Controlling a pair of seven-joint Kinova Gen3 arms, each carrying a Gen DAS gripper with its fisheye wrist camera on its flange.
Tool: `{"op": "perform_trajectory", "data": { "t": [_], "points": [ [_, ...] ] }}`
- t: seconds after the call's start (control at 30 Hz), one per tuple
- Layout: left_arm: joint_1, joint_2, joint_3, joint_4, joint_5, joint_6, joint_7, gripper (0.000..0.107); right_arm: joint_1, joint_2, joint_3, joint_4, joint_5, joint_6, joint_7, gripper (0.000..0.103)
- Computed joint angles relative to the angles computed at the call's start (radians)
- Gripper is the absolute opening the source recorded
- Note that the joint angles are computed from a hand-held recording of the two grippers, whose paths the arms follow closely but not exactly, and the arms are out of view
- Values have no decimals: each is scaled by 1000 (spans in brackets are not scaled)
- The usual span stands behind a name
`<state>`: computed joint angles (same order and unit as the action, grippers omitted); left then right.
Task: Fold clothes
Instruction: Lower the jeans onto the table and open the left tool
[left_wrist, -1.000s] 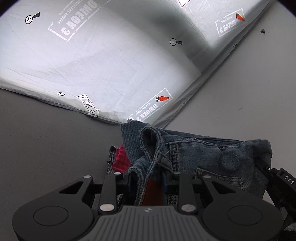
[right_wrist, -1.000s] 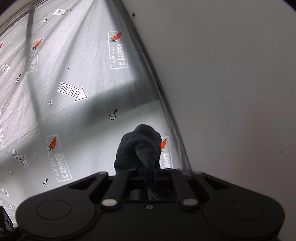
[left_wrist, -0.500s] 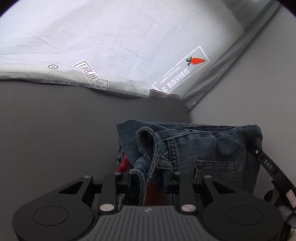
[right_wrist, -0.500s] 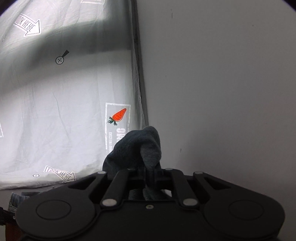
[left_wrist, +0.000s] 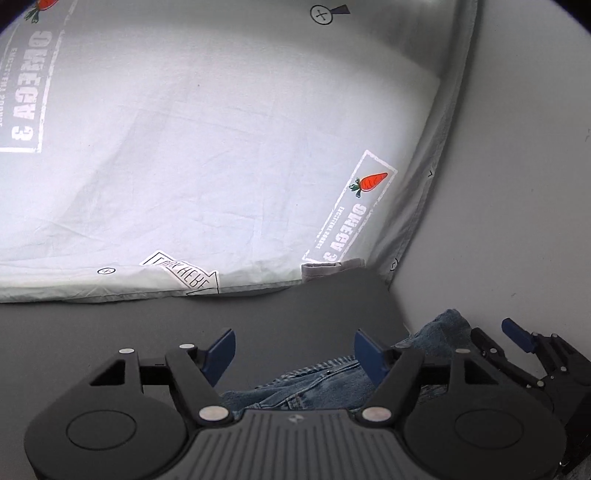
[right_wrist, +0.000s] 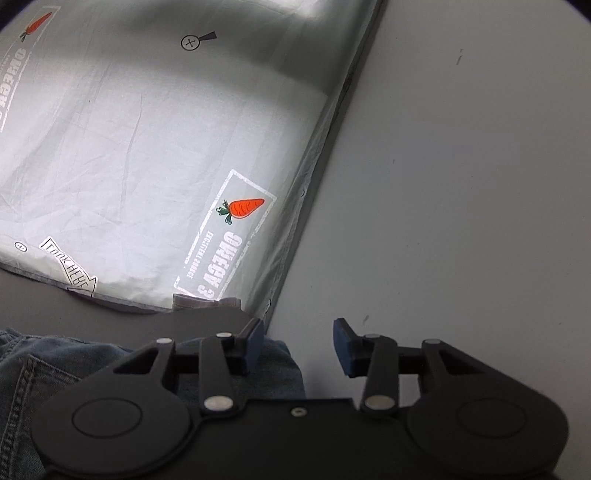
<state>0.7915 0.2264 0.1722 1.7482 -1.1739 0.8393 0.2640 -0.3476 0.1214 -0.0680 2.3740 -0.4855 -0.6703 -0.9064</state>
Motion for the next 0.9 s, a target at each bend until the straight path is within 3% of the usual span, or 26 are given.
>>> {"op": "perform_trajectory", "data": {
  "t": [0.1, 0.2, 0.27, 0.37, 0.5, 0.57, 0.67, 0.73, 0.8, 0.9],
  "points": [
    [14, 108, -26, -18, -115, -24, 69, 79, 23, 73, 0, -29, 67, 45, -61, 47],
    [92, 247, -105, -77, -130, 55, 54, 79, 13, 186, 18, -22, 92, -37, -71, 51],
    [75, 327, -106, -136, -76, 82, 44, 79, 91, 258, -43, 2, 135, -118, -146, 54],
    [67, 346, -141, -120, -64, 31, 84, 85, 221, 309, -162, 22, 167, -212, -220, 61],
    [-79, 279, -61, -35, -69, -126, 191, 94, 273, 342, -288, 40, 72, -314, -112, 63],
    [-169, 253, 26, 5, -121, -162, 249, 94, 295, 338, -344, 40, 9, -322, -61, 64],
    [-256, 204, 162, 33, -144, -100, 258, 94, 198, 302, -294, 20, -113, -296, 61, 68],
    [-238, 133, 203, 92, -193, -19, 323, 94, 106, 228, -209, 13, -172, -215, 143, 72],
    [-155, 41, 177, 159, -196, 63, 401, 94, 13, 142, -151, 27, -251, -180, 224, 82],
    [-16, -98, 134, 253, -156, 185, 520, 101, -126, 4, -100, 75, -373, -205, 297, 98]
  ]
}}
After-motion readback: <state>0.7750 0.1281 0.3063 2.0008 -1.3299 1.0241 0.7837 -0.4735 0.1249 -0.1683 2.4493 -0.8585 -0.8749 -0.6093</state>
